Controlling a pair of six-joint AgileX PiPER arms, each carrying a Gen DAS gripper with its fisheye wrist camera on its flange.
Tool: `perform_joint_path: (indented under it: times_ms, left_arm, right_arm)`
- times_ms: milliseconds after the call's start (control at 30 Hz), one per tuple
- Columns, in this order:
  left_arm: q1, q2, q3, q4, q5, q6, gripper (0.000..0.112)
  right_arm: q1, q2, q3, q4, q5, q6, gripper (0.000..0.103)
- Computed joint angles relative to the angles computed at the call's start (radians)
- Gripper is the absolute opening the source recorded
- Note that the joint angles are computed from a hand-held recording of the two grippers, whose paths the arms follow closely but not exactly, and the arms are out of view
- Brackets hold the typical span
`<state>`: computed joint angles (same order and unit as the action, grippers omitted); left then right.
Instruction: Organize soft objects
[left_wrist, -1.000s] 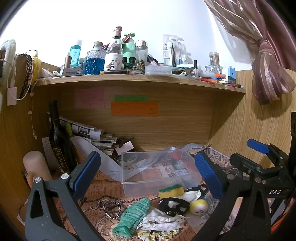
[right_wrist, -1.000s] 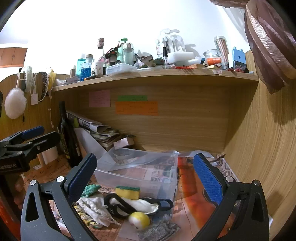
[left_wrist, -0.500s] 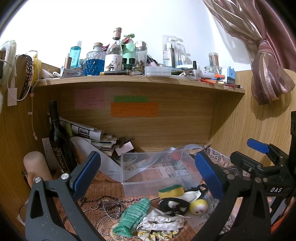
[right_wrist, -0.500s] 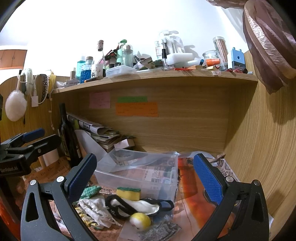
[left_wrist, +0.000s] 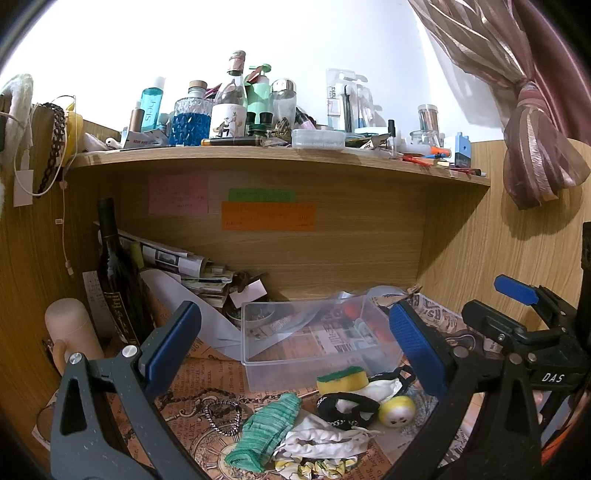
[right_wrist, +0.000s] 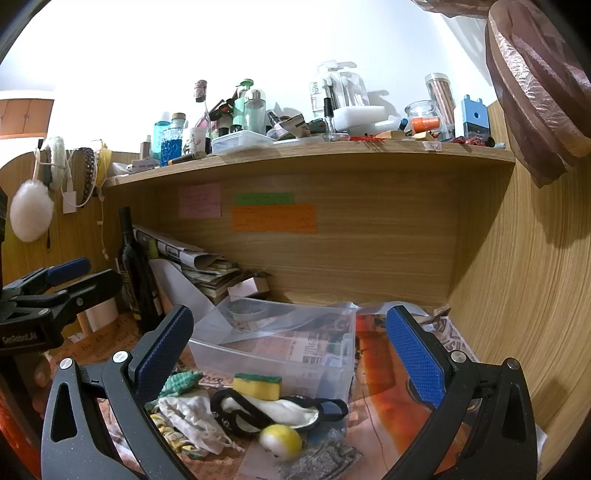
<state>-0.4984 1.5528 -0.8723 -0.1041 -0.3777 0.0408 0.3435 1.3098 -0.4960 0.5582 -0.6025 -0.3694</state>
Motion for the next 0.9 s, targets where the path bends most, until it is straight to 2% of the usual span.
perform_joint_path:
  times_ms: [900]
  left_arm:
    - [-0.008, 0.017, -0.008, -0.008, -0.005, 0.003, 0.103]
  right_arm:
    - [-0.018, 0.007, -0.009, -0.068, 0.022, 0.060, 0.103]
